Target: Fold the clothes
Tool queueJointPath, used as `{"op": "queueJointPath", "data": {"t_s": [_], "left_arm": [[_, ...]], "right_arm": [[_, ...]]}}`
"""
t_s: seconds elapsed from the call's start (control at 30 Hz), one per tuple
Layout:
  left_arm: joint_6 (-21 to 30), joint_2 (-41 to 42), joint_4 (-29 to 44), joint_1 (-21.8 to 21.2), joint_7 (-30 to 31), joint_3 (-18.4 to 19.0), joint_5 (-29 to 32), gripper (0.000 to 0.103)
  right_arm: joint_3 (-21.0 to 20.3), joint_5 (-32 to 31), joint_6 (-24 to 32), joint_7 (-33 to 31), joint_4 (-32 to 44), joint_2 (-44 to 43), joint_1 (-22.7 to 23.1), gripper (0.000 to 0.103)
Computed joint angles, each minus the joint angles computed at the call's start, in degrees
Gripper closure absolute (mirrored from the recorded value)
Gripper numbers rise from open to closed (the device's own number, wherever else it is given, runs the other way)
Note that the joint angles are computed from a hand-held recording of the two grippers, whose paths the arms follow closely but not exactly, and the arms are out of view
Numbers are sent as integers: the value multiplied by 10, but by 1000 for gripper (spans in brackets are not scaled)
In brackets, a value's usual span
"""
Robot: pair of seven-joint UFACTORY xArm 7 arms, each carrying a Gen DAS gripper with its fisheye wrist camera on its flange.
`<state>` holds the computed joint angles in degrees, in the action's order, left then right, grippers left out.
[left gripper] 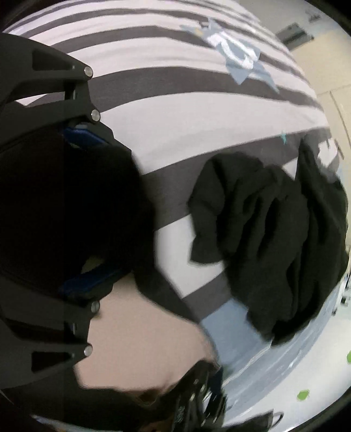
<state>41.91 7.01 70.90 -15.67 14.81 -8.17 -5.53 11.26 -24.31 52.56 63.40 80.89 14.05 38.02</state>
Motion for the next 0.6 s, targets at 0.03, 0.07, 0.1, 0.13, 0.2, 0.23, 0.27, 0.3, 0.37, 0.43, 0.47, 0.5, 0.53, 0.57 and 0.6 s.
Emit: {"op": "queueJointPath", "data": {"t_s": [0.03,0.07,0.1,0.13,0.2,0.23,0.27,0.3,0.37,0.43,0.47,0.5,0.53,0.57,0.6], "left_arm": [[-17,5,2,-3,-17,0,4,32],[-27,11,7,-4,-27,0,0,38],[-32,18,14,-2,-32,-1,-11,56],[-34,23,20,-2,-37,-1,-14,71],[-27,30,31,-5,-39,-3,-10,94],[-21,32,37,-4,-36,-5,-14,96],[-19,32,39,-6,-39,-5,-13,96],[-17,31,40,-4,-41,-6,-21,97],[-19,21,38,2,-42,-7,-51,97],[-38,-6,15,6,-38,-8,-77,98],[-49,-22,5,8,-30,-9,-93,98],[-61,-38,-3,9,-15,-9,-113,98],[-69,-52,-8,8,-6,-9,-123,98],[-76,-62,-10,6,-3,-8,-125,98],[-83,-64,-6,5,4,-5,-129,98]], "right_arm": [[-2,-3,2,8,6,5,1,56],[-4,-6,5,15,12,9,2,56],[-6,-9,8,21,19,15,4,56],[-7,-11,11,22,28,22,5,56],[-10,-11,15,20,42,34,6,58],[-11,-9,12,18,45,37,6,66],[-12,-3,4,19,43,36,4,70],[-13,6,-8,25,37,33,2,81],[-15,5,-21,42,29,25,3,99],[-17,-7,-25,61,25,18,8,101],[-18,-21,-21,72,25,14,13,101],[-19,-40,-15,89,26,8,20,101],[-20,-62,-7,108,27,1,28,101],[-20,-84,5,126,31,-7,34,101],[-18,-105,19,143,37,-15,39,101]]}}
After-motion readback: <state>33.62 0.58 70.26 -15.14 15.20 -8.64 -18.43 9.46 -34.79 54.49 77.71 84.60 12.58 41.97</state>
